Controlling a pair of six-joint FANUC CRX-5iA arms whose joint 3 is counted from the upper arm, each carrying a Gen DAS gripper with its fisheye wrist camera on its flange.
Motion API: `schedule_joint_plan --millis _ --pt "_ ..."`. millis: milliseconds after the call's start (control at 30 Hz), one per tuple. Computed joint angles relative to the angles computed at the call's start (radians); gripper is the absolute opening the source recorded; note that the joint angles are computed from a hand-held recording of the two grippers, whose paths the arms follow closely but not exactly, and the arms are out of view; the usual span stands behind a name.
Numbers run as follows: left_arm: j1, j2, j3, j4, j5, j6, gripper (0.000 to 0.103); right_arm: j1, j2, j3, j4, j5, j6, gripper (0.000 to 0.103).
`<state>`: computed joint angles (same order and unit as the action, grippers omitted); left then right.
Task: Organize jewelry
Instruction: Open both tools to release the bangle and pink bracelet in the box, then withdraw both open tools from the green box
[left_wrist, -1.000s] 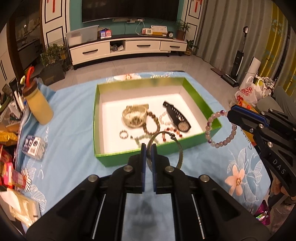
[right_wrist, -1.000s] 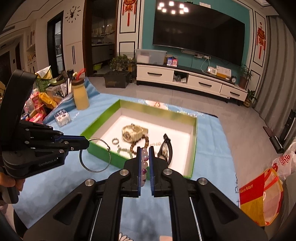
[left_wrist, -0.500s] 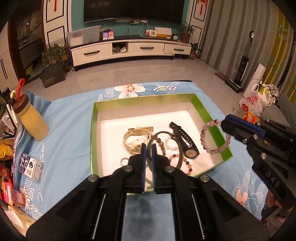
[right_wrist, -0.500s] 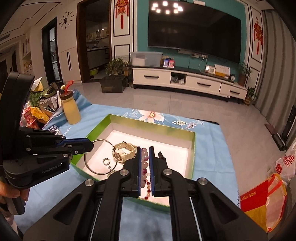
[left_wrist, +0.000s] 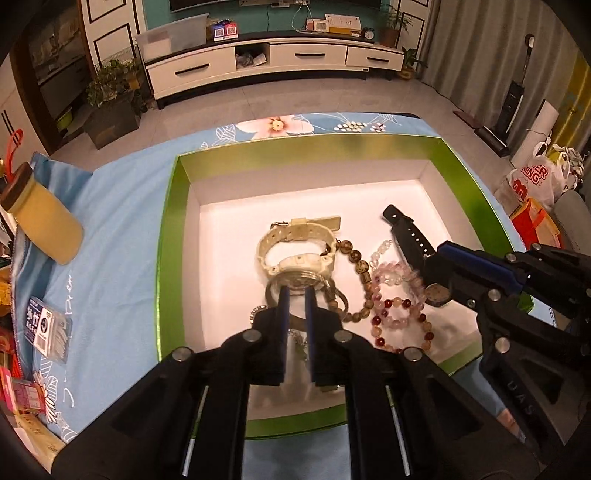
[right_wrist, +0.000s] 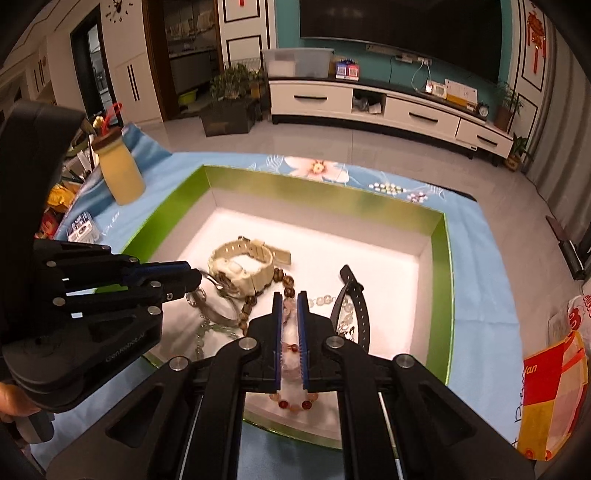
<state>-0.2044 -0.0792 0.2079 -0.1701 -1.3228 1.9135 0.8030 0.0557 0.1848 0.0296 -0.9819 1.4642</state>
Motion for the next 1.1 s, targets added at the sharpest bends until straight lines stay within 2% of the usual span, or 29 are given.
schedule_joint_plan --millis 100,167,233,267,300,333,367,400,433,467,500,700,833,967,1100 --pt "-0.012 -0.008 0.005 -0.017 0.000 0.002 0.026 -0.001 -0.005 0.000 0.004 -0.007 -0.004 0.018" --pt "-0.020 -0.015 0.008 -0.030 -0.008 0.006 0.032 -0.001 -0.015 -0.007 0.013 -0.008 -0.013 0.018" --pt "-0.030 -0.024 0.013 -0.043 -0.016 0.016 0.052 -0.004 -0.021 -0.005 0.013 -0.013 -0.016 0.019" --pt "-0.037 -0.030 0.014 -0.054 -0.018 0.023 0.070 -0.005 -0.028 -0.007 0.016 -0.017 -0.024 0.028" --pt "-0.050 -0.036 0.024 -0.084 -0.027 0.039 0.076 -0.005 -0.034 -0.009 0.023 -0.020 -0.034 0.046" --pt "-0.058 -0.039 0.031 -0.099 -0.037 0.048 0.079 -0.001 -0.042 -0.016 0.041 -0.020 -0.051 0.054" --pt "-0.062 -0.043 0.042 -0.110 -0.054 0.060 0.088 0.001 -0.048 -0.022 0.057 -0.019 -0.063 0.066" --pt "-0.064 -0.046 0.053 -0.118 -0.072 0.075 0.097 0.004 -0.057 -0.027 0.075 -0.022 -0.076 0.074" --pt "-0.062 -0.051 0.057 -0.116 -0.081 0.079 0.101 0.003 -0.060 -0.017 0.079 -0.042 -0.084 0.080" --pt "-0.061 -0.058 0.066 -0.114 -0.090 0.083 0.101 0.002 -0.059 -0.005 0.078 -0.061 -0.089 0.094" --pt "-0.069 -0.065 0.079 -0.126 -0.099 0.091 0.101 0.003 -0.061 0.008 0.088 -0.085 -0.105 0.102" --pt "-0.162 -0.034 0.246 -0.261 -0.276 0.139 0.101 0.045 -0.093 0.040 0.188 -0.153 -0.174 0.102" --pt "-0.155 -0.045 0.293 -0.229 -0.296 0.148 0.101 0.065 -0.103 0.089 0.205 -0.205 -0.185 0.102" --pt "-0.201 -0.016 0.391 -0.299 -0.378 0.143 0.101 0.078 -0.094 0.151 0.203 -0.270 -0.184 0.102" --pt "-0.187 -0.002 0.442 -0.291 -0.414 0.135 0.101 0.081 -0.073 0.205 0.204 -0.319 -0.174 0.102"
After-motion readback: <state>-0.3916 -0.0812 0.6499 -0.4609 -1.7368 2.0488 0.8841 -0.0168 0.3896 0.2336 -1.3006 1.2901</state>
